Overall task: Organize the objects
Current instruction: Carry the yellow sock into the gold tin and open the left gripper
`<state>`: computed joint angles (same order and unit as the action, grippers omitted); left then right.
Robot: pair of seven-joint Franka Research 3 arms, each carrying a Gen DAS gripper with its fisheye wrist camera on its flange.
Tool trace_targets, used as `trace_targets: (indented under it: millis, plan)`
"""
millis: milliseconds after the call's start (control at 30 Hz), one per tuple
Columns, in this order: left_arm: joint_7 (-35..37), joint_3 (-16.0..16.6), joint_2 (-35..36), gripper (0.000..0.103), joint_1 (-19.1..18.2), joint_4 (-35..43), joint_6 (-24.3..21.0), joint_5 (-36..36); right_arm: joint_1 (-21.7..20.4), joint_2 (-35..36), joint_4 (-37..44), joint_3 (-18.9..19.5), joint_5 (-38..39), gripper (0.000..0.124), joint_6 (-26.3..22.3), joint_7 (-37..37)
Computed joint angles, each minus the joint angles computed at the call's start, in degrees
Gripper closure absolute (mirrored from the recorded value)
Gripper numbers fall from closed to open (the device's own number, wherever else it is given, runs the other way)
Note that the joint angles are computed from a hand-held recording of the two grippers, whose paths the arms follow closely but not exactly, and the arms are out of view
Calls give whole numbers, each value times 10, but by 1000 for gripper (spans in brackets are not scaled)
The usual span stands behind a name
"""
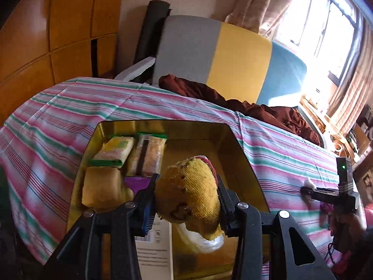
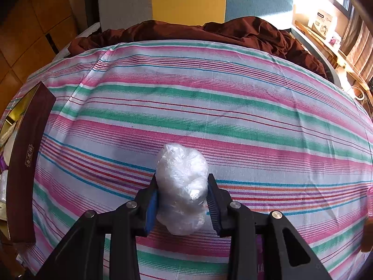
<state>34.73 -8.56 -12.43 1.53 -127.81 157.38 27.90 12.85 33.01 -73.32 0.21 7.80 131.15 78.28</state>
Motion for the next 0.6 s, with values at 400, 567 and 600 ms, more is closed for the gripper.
trace_targets:
  millis: [400,567,600]
  plan:
    - [88,32,86,54,19,82,-41,-26,6,-10,-24,-4,-16,87,24,-7]
    - [96,37,122,44,19,122,-58,-9,10,-25,-45,-5,-21,87,34,-5]
    - [87,37,123,35,18,127,-66,0,10,-25,-46,-5,-22,87,34,-4]
